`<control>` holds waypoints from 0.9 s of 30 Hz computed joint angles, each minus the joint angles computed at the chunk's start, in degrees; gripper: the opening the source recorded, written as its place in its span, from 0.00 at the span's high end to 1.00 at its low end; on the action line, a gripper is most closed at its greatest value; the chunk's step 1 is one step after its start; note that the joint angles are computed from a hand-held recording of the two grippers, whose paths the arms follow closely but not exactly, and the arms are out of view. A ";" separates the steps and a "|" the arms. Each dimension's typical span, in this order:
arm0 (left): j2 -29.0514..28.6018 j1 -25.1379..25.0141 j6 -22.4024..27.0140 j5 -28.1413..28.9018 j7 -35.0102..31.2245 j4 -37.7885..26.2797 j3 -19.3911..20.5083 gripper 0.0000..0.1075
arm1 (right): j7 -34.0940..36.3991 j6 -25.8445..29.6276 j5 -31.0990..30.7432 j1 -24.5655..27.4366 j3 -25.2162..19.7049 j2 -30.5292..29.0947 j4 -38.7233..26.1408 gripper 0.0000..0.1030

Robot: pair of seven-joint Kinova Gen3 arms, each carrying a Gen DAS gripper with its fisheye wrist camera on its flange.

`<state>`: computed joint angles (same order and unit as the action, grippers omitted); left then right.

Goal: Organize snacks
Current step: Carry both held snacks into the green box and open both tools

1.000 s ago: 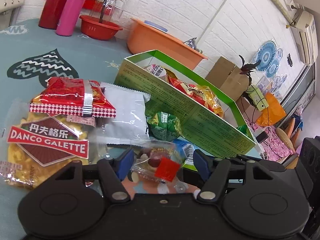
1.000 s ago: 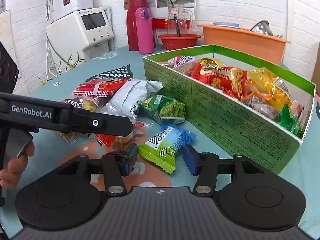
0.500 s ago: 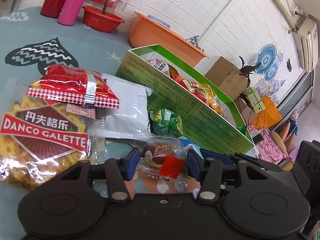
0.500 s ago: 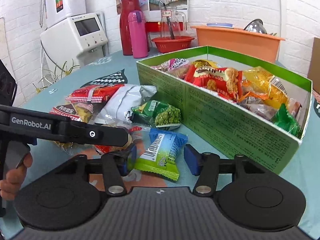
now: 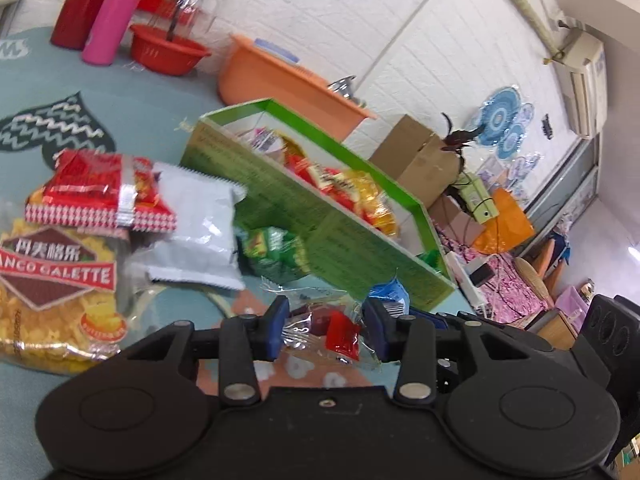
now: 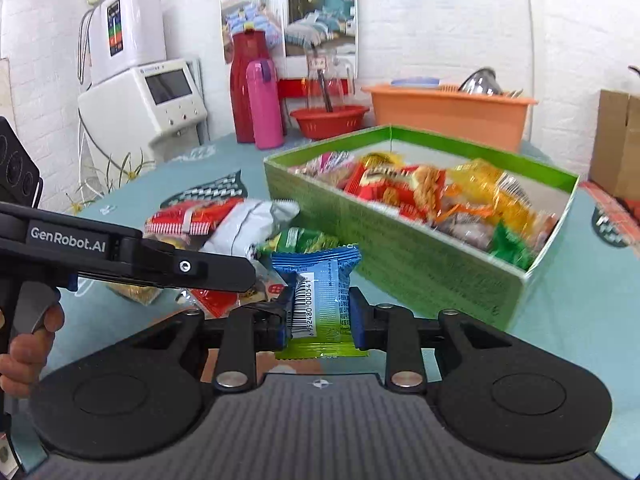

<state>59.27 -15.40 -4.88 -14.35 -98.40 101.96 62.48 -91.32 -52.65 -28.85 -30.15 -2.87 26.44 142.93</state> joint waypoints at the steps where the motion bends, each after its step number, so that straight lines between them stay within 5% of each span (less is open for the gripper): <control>1: 0.15 -0.42 -0.54 -0.35 -0.21 0.37 0.82 0.43 | 0.18 -1.03 -0.83 -0.54 0.14 -0.38 0.55 0.53; 6: 1.35 -1.03 -0.91 -3.08 -0.99 -0.33 5.23 0.43 | 1.21 -7.39 -4.34 -1.95 0.49 -2.14 3.22 0.53; 13: 3.17 4.24 0.81 -4.10 -1.95 -7.36 6.98 0.43 | 4.65 -10.44 -9.39 -0.91 1.38 -2.91 3.07 0.53; 21: 5.65 13.02 3.47 0.67 -4.22 -18.08 3.72 0.43 | 2.95 -10.76 -12.40 2.47 2.48 -0.10 1.36 0.53; 27: 6.25 17.17 6.41 4.83 -7.58 -23.77 0.89 0.41 | 1.60 -9.99 -8.97 5.76 3.42 3.00 -1.07 0.52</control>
